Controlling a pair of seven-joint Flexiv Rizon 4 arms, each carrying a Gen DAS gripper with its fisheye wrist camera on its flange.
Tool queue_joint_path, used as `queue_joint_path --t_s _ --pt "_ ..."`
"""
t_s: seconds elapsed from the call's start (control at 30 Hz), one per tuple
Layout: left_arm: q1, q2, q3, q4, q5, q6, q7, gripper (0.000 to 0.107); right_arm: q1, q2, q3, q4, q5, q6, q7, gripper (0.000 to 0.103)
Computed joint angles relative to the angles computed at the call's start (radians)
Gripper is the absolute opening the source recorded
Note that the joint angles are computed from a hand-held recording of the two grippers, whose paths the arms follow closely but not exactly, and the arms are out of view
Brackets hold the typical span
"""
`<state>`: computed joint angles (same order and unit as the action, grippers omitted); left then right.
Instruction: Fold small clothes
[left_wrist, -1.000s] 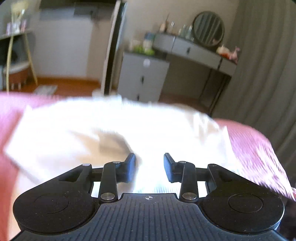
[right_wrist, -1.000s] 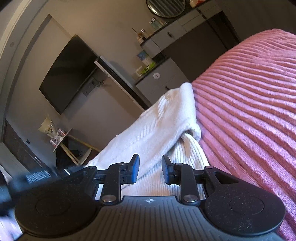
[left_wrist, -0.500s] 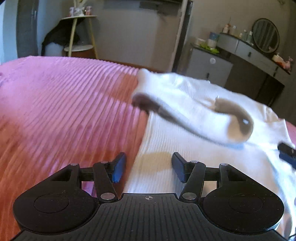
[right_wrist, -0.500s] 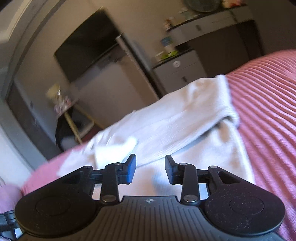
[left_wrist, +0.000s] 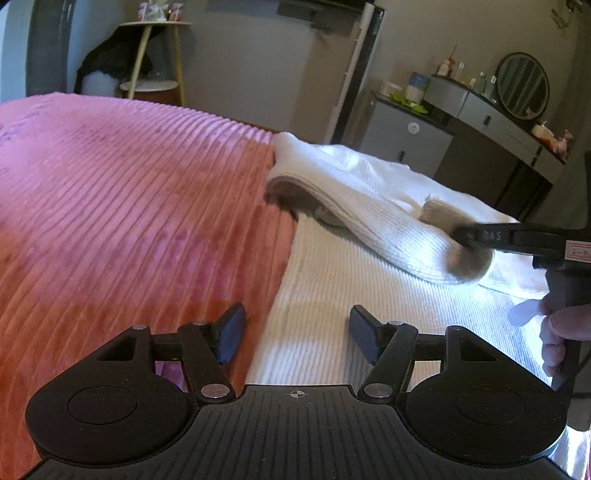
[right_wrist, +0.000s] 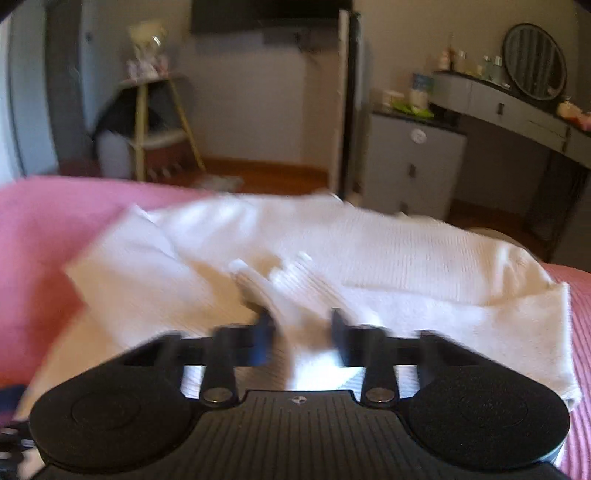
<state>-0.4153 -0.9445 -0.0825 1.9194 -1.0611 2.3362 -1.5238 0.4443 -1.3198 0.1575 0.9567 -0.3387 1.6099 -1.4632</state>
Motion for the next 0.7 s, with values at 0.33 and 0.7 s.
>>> queue_joint_path --t_s 0.33,0.7 --pt "0.023 0.009 0.001 0.021 0.067 0.000 -0.081 0.069 -0.063 -0.018 -0.066 0.020 0.113 0.378 0.218 0.007" --pt "-0.019 0.003 0.016 -0.017 -0.025 -0.017 0.013 0.072 -0.329 -0.096 0.314 0.053 -0.097 0.180 0.361 0.020"
